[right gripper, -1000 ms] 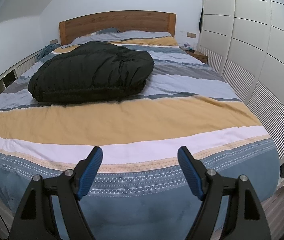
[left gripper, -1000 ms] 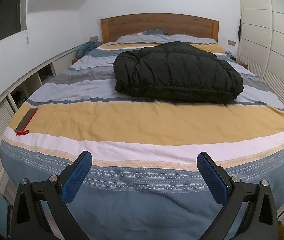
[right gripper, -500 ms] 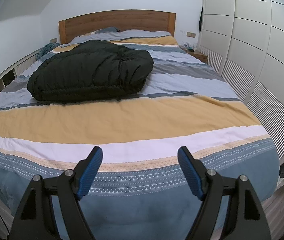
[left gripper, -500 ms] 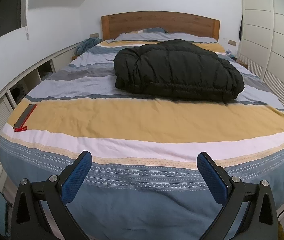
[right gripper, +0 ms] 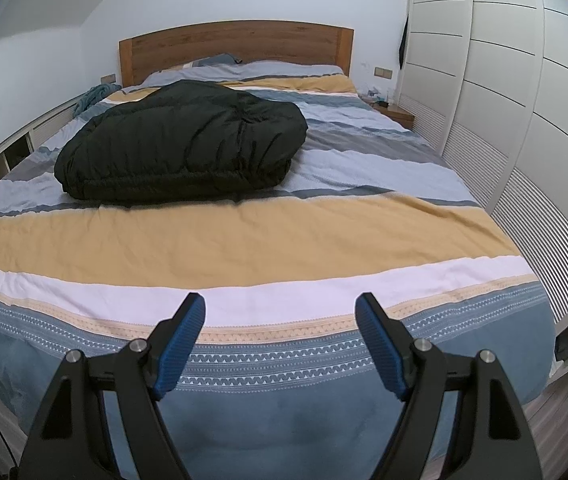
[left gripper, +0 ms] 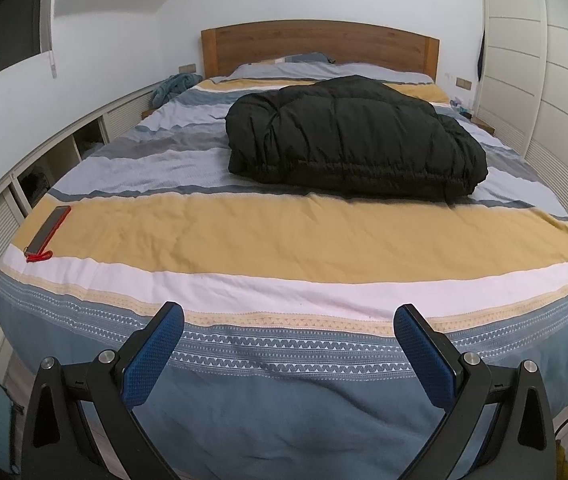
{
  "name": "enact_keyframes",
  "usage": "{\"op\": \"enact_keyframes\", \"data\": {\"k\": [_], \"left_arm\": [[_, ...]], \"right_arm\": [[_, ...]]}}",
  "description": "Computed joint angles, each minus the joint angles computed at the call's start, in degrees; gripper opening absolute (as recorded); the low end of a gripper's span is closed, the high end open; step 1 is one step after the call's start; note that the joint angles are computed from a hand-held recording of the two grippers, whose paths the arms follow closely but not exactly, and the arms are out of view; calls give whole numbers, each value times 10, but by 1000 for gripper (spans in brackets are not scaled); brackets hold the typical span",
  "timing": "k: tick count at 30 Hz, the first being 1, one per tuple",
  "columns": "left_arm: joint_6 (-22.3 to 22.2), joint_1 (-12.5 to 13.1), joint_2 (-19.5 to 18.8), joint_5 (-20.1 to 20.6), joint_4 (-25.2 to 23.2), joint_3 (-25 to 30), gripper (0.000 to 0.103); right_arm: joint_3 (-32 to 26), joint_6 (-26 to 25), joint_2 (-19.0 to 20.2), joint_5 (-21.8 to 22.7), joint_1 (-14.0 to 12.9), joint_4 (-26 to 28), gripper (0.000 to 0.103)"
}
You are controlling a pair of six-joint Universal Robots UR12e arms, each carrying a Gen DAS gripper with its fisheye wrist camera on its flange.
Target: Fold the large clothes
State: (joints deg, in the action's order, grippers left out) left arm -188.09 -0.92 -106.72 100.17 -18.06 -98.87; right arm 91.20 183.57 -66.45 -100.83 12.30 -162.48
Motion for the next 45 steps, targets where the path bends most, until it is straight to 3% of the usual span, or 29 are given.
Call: {"op": "enact_keyframes", "data": {"k": [45], "left_arm": [[-2,1,10,-2,25,-14,102]], "right_arm": [[4,1,-10,1,0,5,77]]}}
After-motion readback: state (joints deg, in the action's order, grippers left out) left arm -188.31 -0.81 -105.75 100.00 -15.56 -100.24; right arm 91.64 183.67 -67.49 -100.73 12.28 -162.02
